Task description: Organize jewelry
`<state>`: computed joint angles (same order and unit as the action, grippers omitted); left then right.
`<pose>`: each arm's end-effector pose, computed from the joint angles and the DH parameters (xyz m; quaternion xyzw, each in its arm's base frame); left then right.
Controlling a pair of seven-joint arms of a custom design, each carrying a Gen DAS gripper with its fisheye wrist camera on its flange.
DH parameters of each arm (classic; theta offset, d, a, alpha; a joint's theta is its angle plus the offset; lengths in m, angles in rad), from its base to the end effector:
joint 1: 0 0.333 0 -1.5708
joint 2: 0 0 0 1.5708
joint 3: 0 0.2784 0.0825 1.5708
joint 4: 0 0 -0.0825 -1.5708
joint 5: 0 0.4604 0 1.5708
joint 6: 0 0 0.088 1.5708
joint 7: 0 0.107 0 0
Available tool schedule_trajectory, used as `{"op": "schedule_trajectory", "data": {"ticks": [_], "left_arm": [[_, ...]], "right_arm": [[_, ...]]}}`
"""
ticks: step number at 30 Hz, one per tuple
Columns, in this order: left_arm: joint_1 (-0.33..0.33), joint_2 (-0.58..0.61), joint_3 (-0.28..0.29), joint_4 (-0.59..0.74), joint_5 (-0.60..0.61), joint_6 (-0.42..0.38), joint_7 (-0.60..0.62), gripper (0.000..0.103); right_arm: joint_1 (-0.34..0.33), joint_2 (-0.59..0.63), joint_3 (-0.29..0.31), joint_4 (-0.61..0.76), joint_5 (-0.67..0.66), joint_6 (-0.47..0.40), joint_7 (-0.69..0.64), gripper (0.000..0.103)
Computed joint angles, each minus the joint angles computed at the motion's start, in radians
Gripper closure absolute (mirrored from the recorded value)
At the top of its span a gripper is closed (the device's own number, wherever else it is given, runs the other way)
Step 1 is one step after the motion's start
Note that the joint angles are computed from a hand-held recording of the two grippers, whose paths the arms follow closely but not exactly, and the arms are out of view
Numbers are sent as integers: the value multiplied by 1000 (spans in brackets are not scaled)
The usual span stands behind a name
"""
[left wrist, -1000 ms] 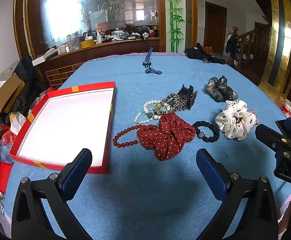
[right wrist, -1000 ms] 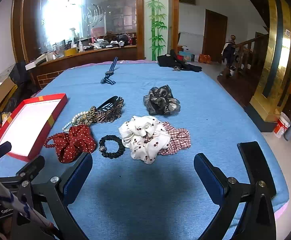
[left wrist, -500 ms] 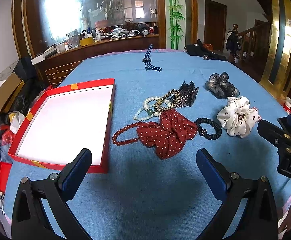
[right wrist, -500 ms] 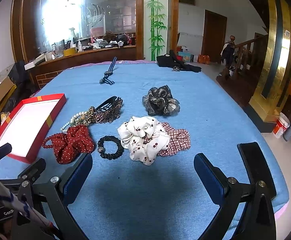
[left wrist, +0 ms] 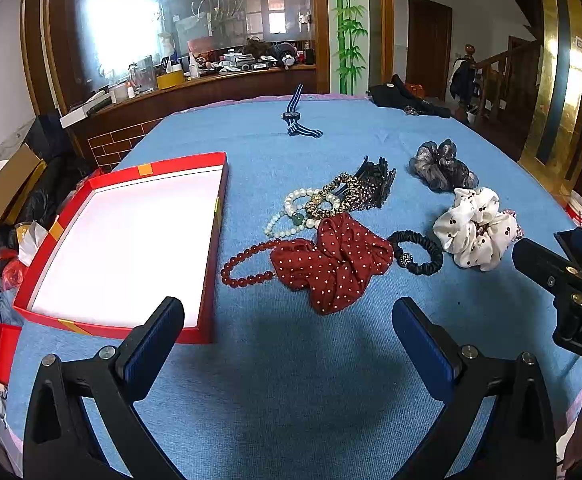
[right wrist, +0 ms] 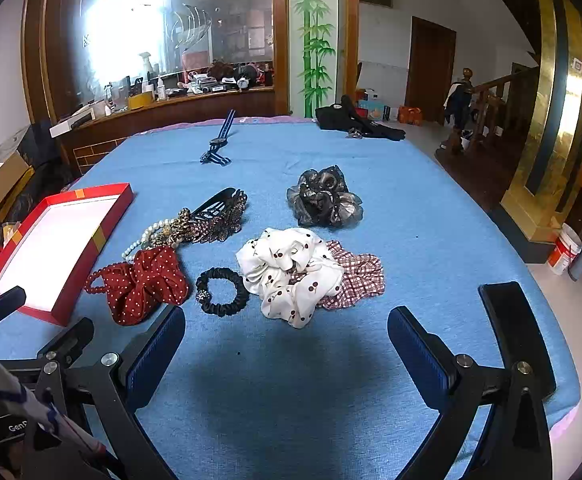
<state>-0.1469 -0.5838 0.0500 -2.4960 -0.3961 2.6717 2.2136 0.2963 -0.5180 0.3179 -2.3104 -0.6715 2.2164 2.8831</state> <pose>0.5126 -0.0374 0.5145 -0.4870 0.7788 -0.3178 0.2350 0.4403 0.2975 0.5298 -0.5065 0.7592 -0.3359 0.2328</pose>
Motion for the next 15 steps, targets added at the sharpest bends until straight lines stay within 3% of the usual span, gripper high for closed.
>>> {"op": "schedule_trajectory", "data": {"ticks": [15], "left_arm": [[4,10,-5,5,6,-10,-6,0]], "right_arm": [[-1,1,-5,-4,11,11,-6,1]]}}
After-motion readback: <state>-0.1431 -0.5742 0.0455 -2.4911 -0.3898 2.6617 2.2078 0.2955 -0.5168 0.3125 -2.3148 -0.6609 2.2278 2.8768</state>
